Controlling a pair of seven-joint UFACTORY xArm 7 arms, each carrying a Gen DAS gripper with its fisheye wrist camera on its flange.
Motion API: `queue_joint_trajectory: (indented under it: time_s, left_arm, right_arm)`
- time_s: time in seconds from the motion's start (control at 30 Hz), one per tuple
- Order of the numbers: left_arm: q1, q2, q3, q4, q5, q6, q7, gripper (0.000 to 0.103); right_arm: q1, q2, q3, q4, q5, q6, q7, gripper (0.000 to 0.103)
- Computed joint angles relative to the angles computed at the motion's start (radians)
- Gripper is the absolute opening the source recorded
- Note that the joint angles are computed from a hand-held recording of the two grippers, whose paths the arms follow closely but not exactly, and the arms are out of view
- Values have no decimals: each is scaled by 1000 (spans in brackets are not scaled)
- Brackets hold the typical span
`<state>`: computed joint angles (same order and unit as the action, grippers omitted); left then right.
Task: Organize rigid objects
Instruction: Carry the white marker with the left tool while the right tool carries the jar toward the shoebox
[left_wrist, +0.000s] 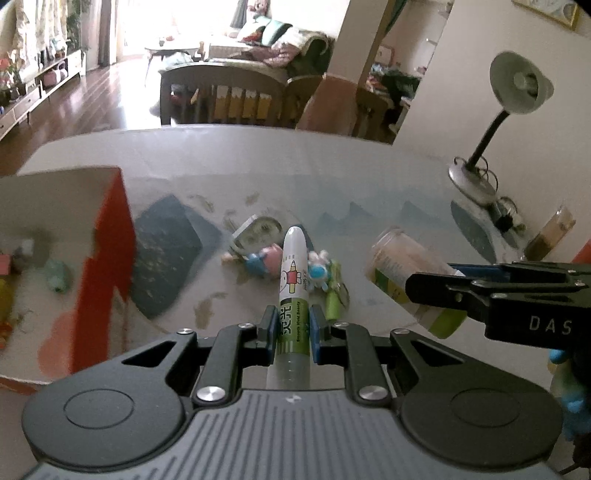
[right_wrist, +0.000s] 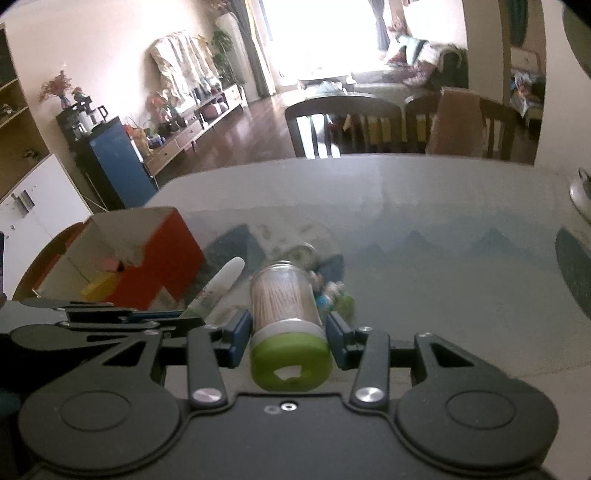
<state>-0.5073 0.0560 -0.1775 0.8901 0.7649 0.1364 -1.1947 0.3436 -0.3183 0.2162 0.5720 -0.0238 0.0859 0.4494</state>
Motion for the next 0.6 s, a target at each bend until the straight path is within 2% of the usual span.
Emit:
queue_joint_trajectory:
  time_s: [0.13,0.27,0.4,0.5,0.6]
  left_arm:
    - [39,-65,-3,-46,-38,-12,65,17]
    - [91,-139,-14,-103,-139,-23,184,17]
    - [119,-203,-2,-160,-244,-41,309,17]
    - [123,-247,25,-204,-330,-54,409,17]
    - [111,-291,70,-247,-422,-59,520,17]
  right_arm:
    - [-70,18,99,61,-73,9,85,43]
    - [-126,55,182,135,-176,17,191,43]
    - [-182,109,266,221,-326,32,337,43]
    - [-218,162,325,295,-465,56,464,43]
    - [-224,212,355,360,-593,83,578,43]
